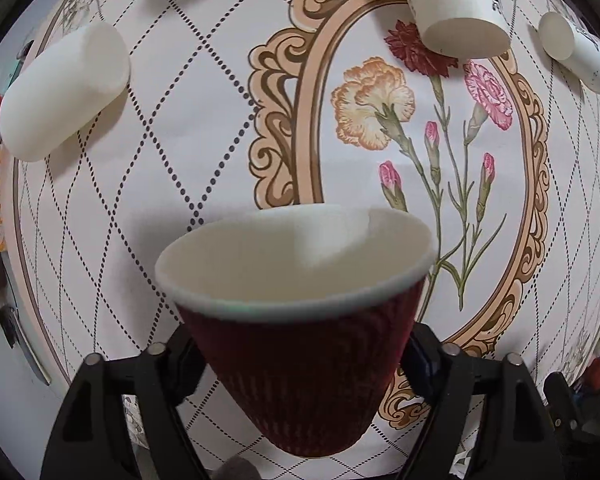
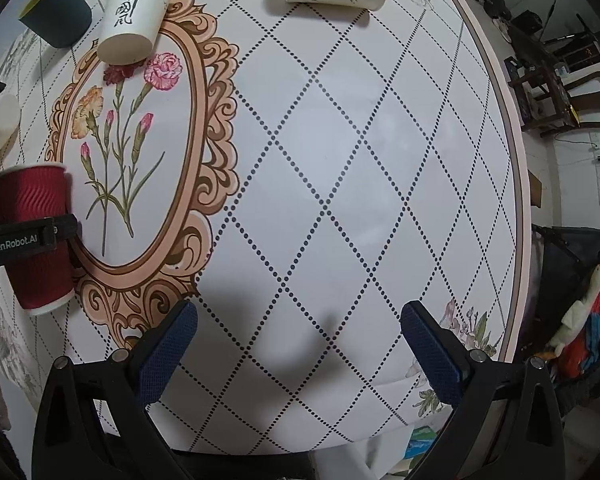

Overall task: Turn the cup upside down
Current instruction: 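Lift the red cup with the left gripper and carry it over the table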

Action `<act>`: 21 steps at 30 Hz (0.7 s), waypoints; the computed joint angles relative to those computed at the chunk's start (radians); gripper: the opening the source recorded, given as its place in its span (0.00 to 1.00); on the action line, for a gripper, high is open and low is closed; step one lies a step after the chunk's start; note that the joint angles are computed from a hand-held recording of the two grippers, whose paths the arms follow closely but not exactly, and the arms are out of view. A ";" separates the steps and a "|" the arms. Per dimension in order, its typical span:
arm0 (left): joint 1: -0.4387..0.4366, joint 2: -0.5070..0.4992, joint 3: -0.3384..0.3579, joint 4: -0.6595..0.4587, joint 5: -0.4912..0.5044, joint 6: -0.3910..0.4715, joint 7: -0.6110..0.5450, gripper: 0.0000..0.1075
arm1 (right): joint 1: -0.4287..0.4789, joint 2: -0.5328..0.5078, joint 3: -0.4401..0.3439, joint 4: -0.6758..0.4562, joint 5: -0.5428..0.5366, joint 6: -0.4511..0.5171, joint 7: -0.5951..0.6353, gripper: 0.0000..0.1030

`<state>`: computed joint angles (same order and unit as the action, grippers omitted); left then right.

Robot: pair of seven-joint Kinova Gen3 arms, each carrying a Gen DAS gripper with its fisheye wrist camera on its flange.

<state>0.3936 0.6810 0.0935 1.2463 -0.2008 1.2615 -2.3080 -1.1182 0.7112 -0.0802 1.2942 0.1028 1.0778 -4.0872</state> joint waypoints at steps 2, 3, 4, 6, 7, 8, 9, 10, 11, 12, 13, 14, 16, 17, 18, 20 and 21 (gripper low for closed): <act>-0.010 -0.003 0.000 0.005 0.002 -0.017 -0.007 0.76 | 0.000 0.004 0.001 -0.012 0.001 0.009 0.002 1.00; -0.022 -0.010 0.011 0.021 0.001 -0.031 -0.004 0.76 | 0.000 0.006 0.001 -0.017 0.002 0.013 0.002 1.00; -0.024 -0.016 0.003 0.024 0.013 -0.029 -0.015 0.76 | -0.001 0.007 0.002 -0.022 0.003 0.017 0.003 1.00; -0.032 -0.024 0.005 0.031 0.017 -0.034 -0.023 0.76 | 0.002 0.012 0.002 -0.040 0.002 0.032 0.008 1.00; -0.034 -0.028 0.005 0.040 0.020 -0.043 -0.023 0.76 | 0.002 0.013 0.002 -0.044 0.001 0.035 0.010 1.00; -0.035 -0.035 0.004 0.052 0.023 -0.051 -0.020 0.76 | 0.002 0.014 0.002 -0.046 0.001 0.036 0.010 1.00; -0.041 -0.042 0.007 0.061 0.030 -0.057 -0.022 0.76 | 0.001 0.014 0.003 -0.047 0.001 0.036 0.009 1.00; -0.046 -0.046 0.009 0.059 0.034 -0.056 -0.026 0.76 | 0.003 0.013 0.002 -0.046 0.000 0.037 0.011 1.00; -0.045 -0.052 0.008 0.069 0.036 -0.064 -0.021 0.76 | 0.004 0.012 0.002 -0.048 0.000 0.039 0.013 1.00; -0.052 -0.054 0.011 0.064 0.043 -0.057 -0.024 0.76 | 0.003 0.013 0.003 -0.054 0.001 0.046 0.012 1.00; -0.059 -0.060 0.014 0.062 0.049 -0.055 -0.031 0.76 | -0.001 0.009 0.004 -0.044 0.002 0.039 0.007 1.00; -0.057 -0.071 0.015 0.068 0.052 -0.063 -0.029 0.76 | -0.003 0.008 0.005 -0.045 0.004 0.042 0.005 1.00; -0.074 -0.089 0.023 0.058 0.073 -0.050 -0.041 0.76 | -0.010 0.005 0.009 -0.050 0.012 0.053 -0.003 1.00; -0.083 -0.100 0.026 0.052 0.082 -0.043 -0.052 0.77 | -0.013 0.005 0.010 -0.055 0.016 0.060 -0.005 1.00; -0.086 -0.116 0.028 0.060 0.091 -0.047 -0.052 0.77 | -0.018 0.004 0.012 -0.058 0.022 0.066 -0.010 1.00; -0.113 -0.146 0.034 0.059 0.117 -0.046 -0.075 0.77 | -0.021 0.003 0.013 -0.069 0.028 0.081 -0.014 1.00; -0.122 -0.157 0.034 0.058 0.126 -0.043 -0.084 0.77 | -0.025 0.002 0.014 -0.078 0.036 0.092 -0.013 1.00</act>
<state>0.2714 0.5238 0.1276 1.3040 -0.0749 1.2186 -2.3924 -1.1428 0.7137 -0.0661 1.2165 0.1390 1.1701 -4.0999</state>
